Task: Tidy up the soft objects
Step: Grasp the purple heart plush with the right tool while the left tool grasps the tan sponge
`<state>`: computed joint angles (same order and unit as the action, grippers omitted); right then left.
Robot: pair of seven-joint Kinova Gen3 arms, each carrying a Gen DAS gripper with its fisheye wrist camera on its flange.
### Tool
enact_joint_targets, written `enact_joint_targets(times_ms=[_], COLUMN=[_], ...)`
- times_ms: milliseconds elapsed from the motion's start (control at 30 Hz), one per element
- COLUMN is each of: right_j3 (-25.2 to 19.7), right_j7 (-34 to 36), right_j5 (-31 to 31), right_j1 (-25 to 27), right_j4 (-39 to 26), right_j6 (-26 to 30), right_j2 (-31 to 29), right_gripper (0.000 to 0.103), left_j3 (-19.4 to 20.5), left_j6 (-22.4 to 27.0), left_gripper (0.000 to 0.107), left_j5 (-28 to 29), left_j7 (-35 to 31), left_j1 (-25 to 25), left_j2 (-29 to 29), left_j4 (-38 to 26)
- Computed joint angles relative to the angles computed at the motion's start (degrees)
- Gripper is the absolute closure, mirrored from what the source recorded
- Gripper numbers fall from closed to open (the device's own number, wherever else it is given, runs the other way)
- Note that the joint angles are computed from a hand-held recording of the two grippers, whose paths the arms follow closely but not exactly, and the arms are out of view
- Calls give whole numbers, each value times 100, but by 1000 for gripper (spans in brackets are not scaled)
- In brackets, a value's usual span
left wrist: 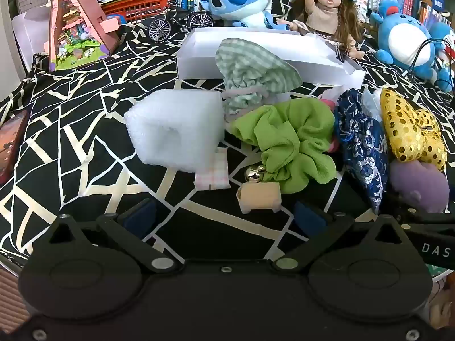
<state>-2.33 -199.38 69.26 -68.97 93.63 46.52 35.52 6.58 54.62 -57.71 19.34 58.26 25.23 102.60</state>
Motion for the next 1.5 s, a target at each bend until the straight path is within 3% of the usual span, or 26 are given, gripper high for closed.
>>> enact_joint_targets(times_ms=[1500], right_j3=[-14], right_j7=[-36], right_j5=[36], right_j1=[2], right_j4=[2], right_j6=[14], right_j2=[7], right_gripper=[0], left_j3=[0], left_j6=[-2], left_gripper=[4], left_j5=[73], left_j7=[-83], left_j1=[-16], left_j2=[-5], left_j4=[-24])
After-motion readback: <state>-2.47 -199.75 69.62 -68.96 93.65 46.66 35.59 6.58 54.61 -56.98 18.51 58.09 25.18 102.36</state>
